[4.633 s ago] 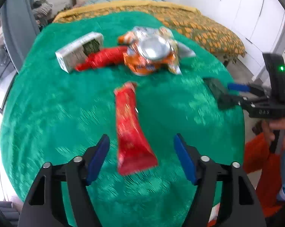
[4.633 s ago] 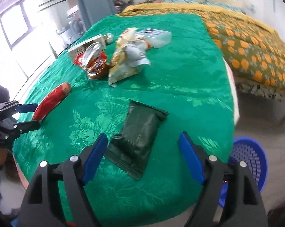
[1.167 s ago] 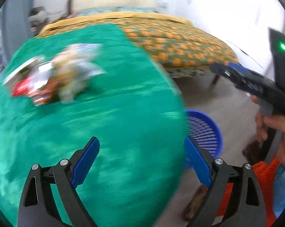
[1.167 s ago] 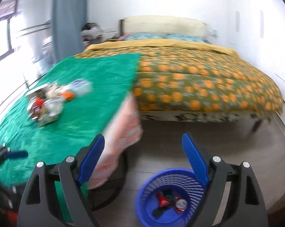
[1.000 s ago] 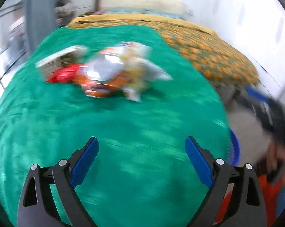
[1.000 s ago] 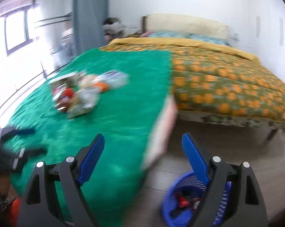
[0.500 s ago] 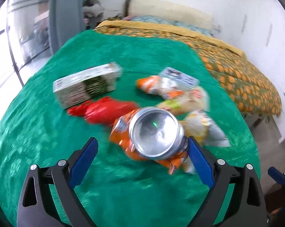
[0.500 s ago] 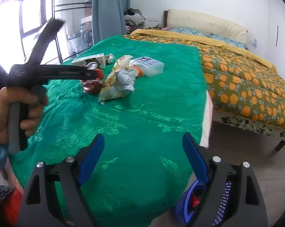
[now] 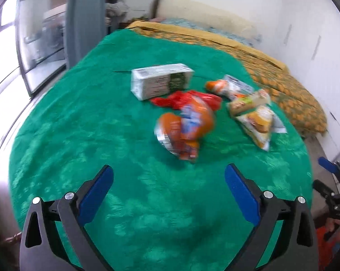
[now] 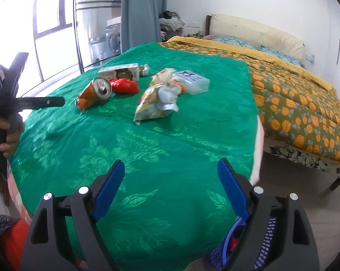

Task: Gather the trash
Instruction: 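Move both open tools back over the remaining trash on the cloth, then grasp the crushed orange can with the left tool while the right tool grasps the white snack bag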

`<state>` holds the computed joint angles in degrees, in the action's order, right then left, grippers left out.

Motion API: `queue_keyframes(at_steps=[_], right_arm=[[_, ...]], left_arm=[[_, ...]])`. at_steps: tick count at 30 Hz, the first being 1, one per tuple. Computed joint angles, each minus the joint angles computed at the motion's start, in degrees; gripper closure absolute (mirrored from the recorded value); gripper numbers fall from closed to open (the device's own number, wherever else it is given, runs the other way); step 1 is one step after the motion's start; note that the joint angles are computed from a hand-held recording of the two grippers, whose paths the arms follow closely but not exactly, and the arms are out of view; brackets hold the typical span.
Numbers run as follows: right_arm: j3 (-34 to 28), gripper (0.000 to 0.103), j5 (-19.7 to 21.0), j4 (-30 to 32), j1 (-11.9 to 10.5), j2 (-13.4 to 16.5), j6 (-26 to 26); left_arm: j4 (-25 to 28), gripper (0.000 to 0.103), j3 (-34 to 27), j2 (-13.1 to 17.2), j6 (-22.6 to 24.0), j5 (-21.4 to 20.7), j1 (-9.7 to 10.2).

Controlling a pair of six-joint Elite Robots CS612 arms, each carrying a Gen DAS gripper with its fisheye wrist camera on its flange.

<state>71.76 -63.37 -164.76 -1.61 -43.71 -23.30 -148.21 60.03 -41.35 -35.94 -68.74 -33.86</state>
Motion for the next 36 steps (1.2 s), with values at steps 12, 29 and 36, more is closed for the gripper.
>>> queue_keyframes(at_steps=[12, 29, 36], right_arm=[[1.21, 0.021, -0.41, 1.10, 0.67, -0.41, -3.18], [0.97, 0.021, -0.70, 1.77, 0.39, -0.44, -1.56], [-1.01, 0.021, -1.39, 4.68, 0.35, 0.33, 0.37]], left_arm=[[12.37, 0.006, -19.04, 10.42, 2.20, 0.71, 1.32], [17.51, 0.047, -22.01, 11.82, 7.17, -1.19, 1.93], [9.93, 0.045, -9.04, 5.05, 4.25, -5.07, 0.16]])
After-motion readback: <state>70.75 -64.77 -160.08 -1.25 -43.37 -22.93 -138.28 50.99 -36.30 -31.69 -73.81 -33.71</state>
